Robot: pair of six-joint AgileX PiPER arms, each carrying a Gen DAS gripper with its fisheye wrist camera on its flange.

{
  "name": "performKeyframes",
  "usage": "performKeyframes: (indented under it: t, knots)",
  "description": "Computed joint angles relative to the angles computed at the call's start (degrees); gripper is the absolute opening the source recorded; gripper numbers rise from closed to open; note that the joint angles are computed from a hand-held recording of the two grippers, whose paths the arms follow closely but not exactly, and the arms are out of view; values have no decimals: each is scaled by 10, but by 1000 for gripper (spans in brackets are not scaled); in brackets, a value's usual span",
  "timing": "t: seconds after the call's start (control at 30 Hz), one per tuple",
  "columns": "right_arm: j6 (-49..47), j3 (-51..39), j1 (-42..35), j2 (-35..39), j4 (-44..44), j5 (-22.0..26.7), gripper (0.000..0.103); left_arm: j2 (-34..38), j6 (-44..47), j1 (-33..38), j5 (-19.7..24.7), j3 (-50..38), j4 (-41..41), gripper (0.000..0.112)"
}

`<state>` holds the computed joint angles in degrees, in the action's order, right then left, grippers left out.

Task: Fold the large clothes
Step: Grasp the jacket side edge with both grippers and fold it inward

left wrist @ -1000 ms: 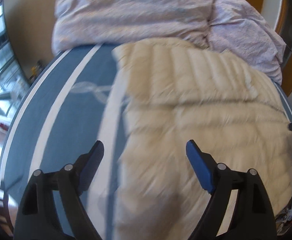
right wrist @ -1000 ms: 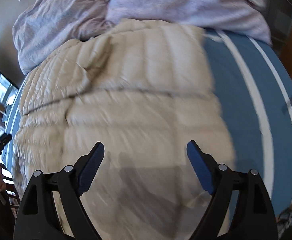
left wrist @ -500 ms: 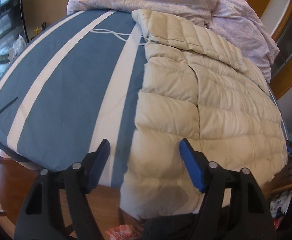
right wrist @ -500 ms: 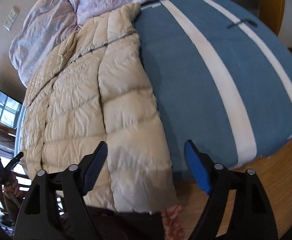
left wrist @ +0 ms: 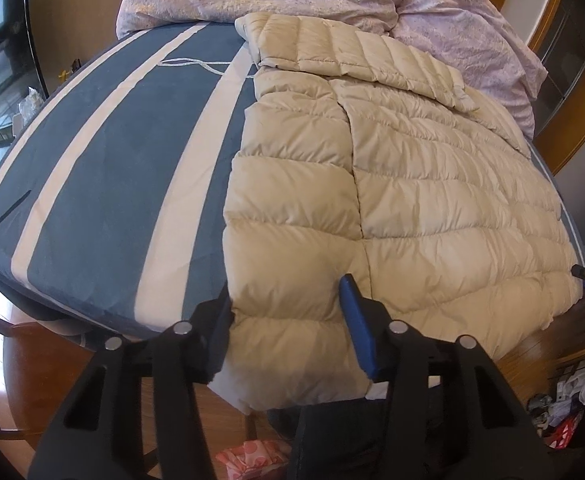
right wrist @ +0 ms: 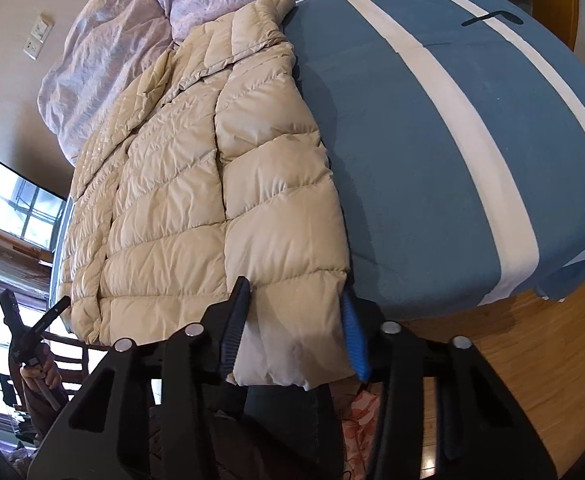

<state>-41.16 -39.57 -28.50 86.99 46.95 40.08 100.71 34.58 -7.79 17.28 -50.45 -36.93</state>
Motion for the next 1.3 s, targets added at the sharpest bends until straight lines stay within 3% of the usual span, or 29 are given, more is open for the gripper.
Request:
performKeyframes:
  t: [0.27, 0.43, 0.53, 0.73, 1.03, 1.3]
  knots:
    - [-18, 4, -4, 4, 17, 9, 29, -6, -84, -22, -15, 7, 77, 34]
    - [-26, 6, 1, 1, 35, 12, 10, -20, -98, -32, -21, 16, 90, 9]
    - [-21, 1, 1, -15, 35, 10, 8, -39, -146, -47, -35, 24, 145, 7]
    - [9, -30, 13, -37, 29, 0, 7, -66, -139, -29, -27, 2, 137, 6]
    - [134, -163, 98, 15, -63, -61, 7, -23, -300, -28, 5, -142, 288, 6]
    - [290, -357, 161, 129, -206, -88, 7, 106, -436, -46, 99, -393, 411, 6]
